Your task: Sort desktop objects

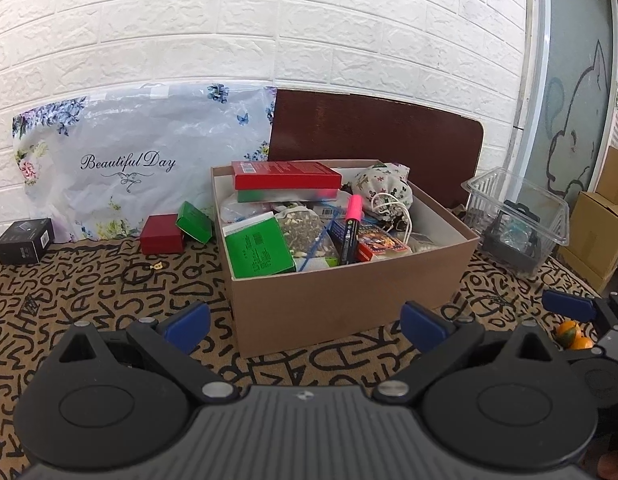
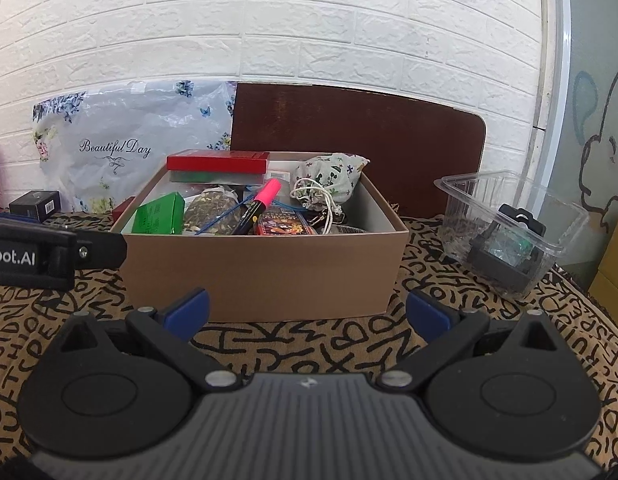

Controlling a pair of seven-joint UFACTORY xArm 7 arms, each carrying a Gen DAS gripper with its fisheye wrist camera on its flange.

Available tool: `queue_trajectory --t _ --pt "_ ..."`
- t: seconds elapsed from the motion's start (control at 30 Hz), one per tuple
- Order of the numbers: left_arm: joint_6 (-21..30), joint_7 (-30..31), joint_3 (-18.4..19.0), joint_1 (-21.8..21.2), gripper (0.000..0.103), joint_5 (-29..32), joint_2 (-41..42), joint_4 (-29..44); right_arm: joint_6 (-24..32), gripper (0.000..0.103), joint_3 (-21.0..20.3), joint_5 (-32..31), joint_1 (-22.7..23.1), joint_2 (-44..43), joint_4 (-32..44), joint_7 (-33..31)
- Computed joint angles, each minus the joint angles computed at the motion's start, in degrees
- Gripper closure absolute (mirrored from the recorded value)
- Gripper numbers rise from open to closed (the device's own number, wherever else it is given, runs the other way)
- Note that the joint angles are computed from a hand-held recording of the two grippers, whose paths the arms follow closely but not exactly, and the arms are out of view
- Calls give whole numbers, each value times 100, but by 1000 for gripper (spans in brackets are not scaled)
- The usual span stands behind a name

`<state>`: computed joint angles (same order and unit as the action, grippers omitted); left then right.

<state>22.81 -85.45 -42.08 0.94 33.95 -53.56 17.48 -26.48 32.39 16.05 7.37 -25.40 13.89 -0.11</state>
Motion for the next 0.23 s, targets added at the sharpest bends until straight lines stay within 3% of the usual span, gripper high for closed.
queue_trajectory --t 0.23 --pt "-239 -29 86 -83 0 -65 1 -118 124 2 127 34 -81 -91 -17 87"
